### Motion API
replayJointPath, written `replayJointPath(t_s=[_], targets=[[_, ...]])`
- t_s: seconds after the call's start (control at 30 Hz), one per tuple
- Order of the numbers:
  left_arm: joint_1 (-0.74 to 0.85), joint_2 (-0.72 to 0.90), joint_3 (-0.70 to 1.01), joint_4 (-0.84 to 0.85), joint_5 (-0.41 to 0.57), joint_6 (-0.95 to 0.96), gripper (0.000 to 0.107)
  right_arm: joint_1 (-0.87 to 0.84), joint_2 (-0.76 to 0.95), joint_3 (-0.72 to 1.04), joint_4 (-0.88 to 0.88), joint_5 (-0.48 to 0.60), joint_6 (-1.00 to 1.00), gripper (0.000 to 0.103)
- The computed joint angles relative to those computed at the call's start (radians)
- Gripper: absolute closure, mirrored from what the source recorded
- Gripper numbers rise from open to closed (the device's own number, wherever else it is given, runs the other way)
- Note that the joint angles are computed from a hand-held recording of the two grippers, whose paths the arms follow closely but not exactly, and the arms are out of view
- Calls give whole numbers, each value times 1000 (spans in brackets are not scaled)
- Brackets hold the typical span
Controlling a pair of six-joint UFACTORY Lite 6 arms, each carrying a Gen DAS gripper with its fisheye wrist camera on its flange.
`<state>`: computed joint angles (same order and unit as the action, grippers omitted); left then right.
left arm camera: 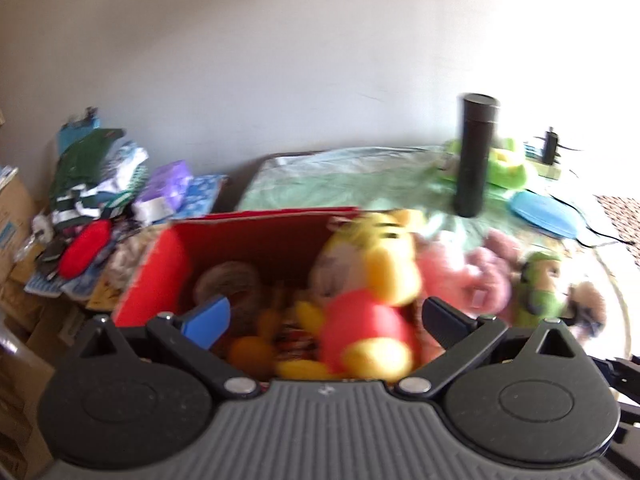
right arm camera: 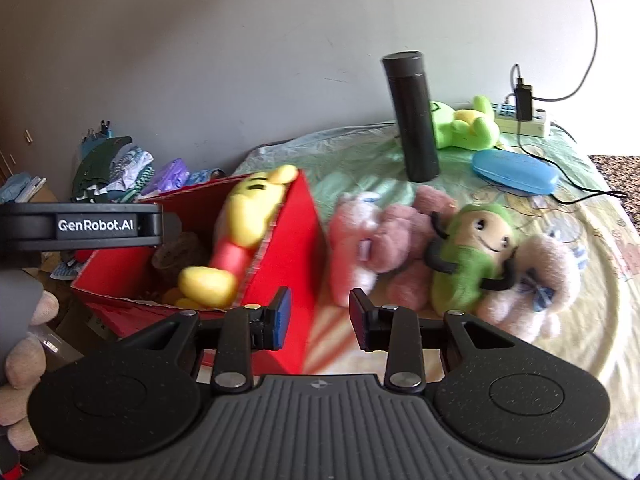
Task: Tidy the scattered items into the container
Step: 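Withdraw the right gripper from the box toward the white bunny plush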
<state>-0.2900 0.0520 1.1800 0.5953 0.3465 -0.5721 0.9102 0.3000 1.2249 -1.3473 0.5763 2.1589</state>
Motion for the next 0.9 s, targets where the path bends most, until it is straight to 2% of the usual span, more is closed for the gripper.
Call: replayJointPath(t_s=[0.2, 0.4, 0.67, 0.9], targets=[[-185, 58, 53, 83, 82, -178, 5, -79, -174, -230, -31, -67, 41, 67], [-301, 130, 90, 78, 130, -239, 5, -160, -316, -401, 0, -150, 30, 67], [-349, 226, 138, -65, 150, -165, 5, -265, -424, -534, 52, -257, 12, 67], [-376, 279, 157, -94, 167, -153, 5, -347, -459, -597, 108, -337, -7, 67]])
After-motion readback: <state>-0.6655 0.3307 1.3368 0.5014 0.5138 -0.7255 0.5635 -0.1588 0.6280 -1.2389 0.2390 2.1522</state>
